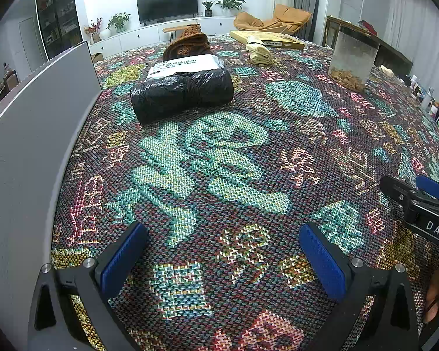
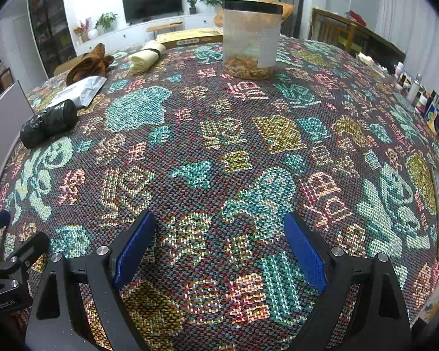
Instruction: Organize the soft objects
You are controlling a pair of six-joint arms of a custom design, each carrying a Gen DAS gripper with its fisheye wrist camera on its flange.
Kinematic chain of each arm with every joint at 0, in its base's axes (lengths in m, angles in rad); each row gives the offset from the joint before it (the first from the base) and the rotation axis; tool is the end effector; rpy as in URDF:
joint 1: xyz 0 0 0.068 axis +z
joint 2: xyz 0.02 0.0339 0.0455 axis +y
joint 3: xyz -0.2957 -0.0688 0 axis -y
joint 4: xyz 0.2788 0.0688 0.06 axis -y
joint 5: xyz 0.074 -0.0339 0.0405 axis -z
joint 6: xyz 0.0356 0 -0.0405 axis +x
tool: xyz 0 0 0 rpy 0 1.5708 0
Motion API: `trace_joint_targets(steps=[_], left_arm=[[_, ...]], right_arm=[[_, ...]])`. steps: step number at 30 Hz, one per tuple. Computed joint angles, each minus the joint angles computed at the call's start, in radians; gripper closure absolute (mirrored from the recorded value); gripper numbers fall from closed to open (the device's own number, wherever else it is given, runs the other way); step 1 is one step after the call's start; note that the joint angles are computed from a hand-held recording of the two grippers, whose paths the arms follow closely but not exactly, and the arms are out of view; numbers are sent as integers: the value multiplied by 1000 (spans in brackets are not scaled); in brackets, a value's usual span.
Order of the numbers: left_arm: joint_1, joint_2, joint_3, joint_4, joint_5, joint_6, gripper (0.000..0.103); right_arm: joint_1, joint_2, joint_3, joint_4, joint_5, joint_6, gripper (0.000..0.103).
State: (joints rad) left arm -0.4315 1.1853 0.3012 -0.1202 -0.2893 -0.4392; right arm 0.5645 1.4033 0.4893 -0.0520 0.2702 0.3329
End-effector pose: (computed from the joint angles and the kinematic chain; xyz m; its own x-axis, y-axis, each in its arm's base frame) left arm 0.1768 -0.0702 0.1187 -0.8050 -0.0780 -0.5881 -0.0890 0.9960 -0.0103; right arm 0.2163 0.1257 0.1318 -0.7834 -0.1233 -0.6091 -0.1390 0.9901 -0.0217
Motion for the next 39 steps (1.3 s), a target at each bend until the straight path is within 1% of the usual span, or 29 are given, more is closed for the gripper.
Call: trace_joint_targets(steps=[18, 21, 22, 25, 27, 30, 31, 33, 36, 38, 39], left_arm=[[0, 0, 0, 0, 0, 0, 0], [12, 8, 9, -8, 18, 11, 0], [27, 14, 21, -18, 36, 19, 0], [132, 5, 64, -47, 156, 20, 0], [233, 1, 110, -67, 241, 7, 0], [371, 65, 207, -68, 342, 7, 0], [407, 99, 243, -62, 357, 10, 0], [460, 179, 317, -45, 353, 16, 0], [522, 328, 424, -54, 364, 10, 0], [550, 386, 442, -22, 407, -12, 1], [554, 419, 449, 12, 462, -34, 2]], right_arm=[[0, -1, 1, -2, 0, 0, 11], [0, -1, 1, -2, 0, 0, 11], [0, -1, 1, -2, 0, 0, 11], [0, -1, 1, -2, 0, 0, 11], [0, -2, 0, -2, 0, 0, 11], [0, -2, 0, -2, 0, 0, 11], [0, -2, 0, -2, 0, 0, 11], [0, -2, 0, -2, 0, 0, 11], [0, -2, 0, -2, 0, 0, 11], [0, -2, 0, -2, 0, 0, 11], [0, -2, 0, -2, 0, 0, 11]])
